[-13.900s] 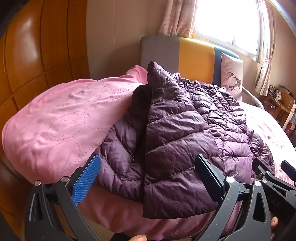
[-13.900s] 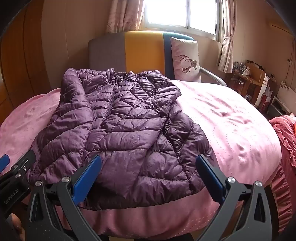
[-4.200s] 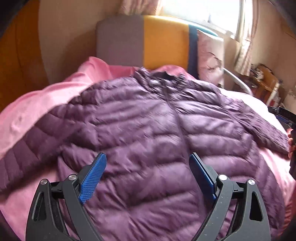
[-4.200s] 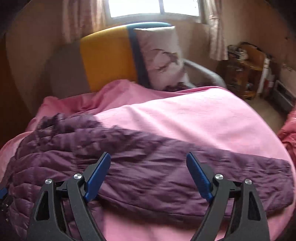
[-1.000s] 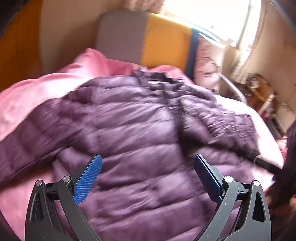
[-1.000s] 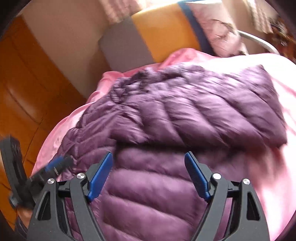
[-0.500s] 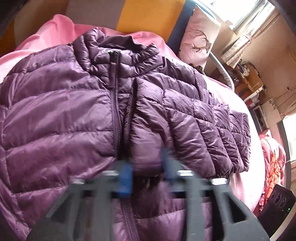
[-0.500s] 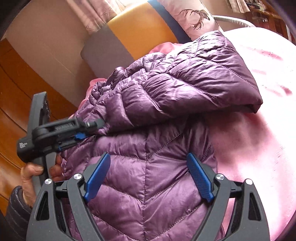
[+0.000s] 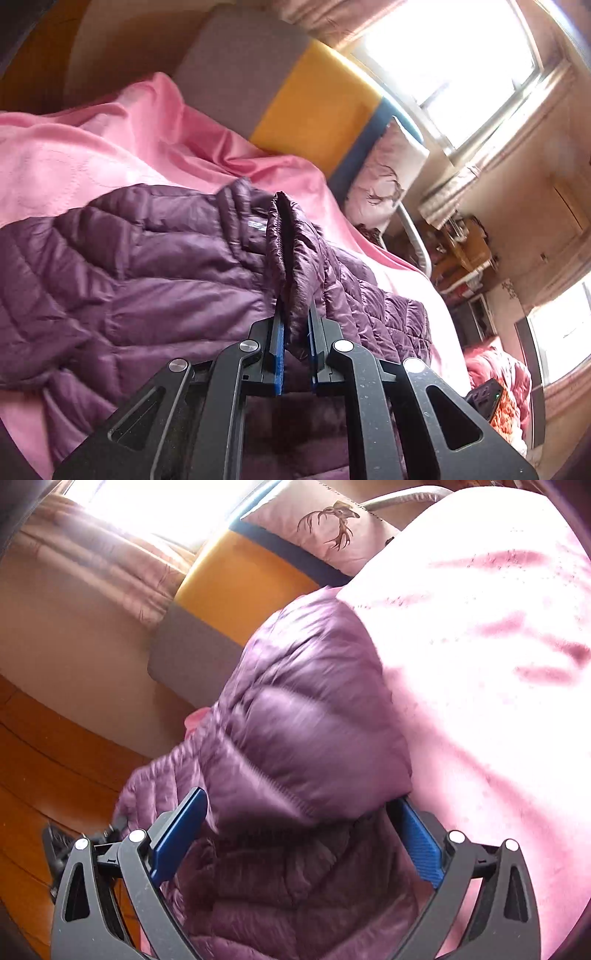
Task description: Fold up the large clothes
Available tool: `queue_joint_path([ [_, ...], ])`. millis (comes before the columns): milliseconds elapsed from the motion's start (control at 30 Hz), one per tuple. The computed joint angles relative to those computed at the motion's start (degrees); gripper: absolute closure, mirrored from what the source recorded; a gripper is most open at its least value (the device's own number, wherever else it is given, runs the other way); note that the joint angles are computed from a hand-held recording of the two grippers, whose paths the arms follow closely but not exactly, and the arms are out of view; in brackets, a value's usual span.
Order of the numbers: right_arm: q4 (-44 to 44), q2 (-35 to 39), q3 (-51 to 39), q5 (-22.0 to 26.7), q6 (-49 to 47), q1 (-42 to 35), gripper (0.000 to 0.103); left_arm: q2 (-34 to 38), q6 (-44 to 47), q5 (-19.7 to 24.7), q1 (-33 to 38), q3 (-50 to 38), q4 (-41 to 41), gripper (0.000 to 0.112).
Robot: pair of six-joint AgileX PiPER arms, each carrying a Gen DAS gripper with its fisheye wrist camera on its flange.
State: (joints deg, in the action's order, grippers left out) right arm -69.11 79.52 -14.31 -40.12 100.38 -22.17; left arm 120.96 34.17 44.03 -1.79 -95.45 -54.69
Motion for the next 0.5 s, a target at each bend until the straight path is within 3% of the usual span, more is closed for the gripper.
queue_joint_path([
  [267, -1.65, 4.14, -2.82, -6.63, 2.65, -3.8, 0.006, 1.96, -3.98, -3.14, 4.61, 3.12, 5.34, 0.103],
  [333, -0.82, 5.11, -3.95, -4.57, 3.72, -1.54, 0.006, 2.82, -6.34, -5.3, 4.1, 3.32, 8.98, 0.103],
  [400, -5.04, 5.12, -5.59, -0.85, 8.04, -0.01, 0.006, 2.87, -8.7, -8.14, 3.64, 4.93, 13.16, 0.103],
  [500, -20.03, 2.02, -7.37, -1.73, 16.89, -2.23, 0.011, 3.43, -8.0, -9.21, 4.1, 6.11, 12.73, 0.103],
])
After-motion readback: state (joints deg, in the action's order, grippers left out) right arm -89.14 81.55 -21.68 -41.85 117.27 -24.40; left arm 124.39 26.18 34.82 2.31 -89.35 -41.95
